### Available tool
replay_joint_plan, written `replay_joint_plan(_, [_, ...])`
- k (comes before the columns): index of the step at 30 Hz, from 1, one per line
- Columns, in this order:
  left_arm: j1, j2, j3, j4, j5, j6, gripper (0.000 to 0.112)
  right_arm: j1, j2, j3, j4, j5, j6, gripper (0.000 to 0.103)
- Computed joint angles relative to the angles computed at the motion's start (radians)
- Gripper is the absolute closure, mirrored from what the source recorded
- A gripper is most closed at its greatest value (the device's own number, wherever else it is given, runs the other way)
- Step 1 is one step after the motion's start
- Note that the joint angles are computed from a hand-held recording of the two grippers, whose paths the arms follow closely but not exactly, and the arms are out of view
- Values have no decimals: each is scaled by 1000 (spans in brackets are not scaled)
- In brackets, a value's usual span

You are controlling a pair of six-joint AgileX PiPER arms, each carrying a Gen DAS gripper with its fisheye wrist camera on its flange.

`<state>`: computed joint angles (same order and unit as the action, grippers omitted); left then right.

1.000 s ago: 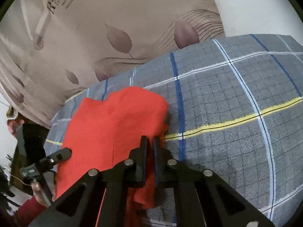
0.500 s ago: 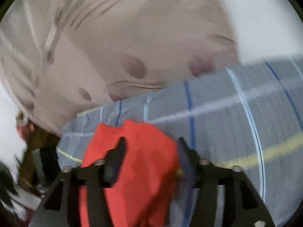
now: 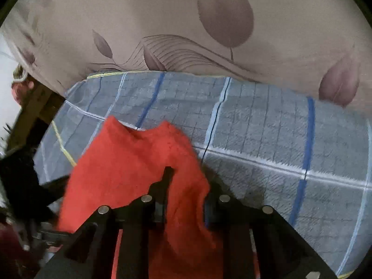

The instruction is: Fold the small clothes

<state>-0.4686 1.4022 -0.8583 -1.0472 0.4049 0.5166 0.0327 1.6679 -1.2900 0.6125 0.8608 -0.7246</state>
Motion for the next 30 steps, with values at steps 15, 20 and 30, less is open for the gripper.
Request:
replay_joint_plan(15, [-1,-1,-1,6,1,-5,17,-7,33,19,72,-116,-26,81])
replay_joint_plan(20, [0,-1,1,-2,0,3,17,-159,-44,113,336,-86,-160,56])
replay_joint_plan(30, [5,1,10,-50,1,49,17,-566,-271,407,352,319,-316,42])
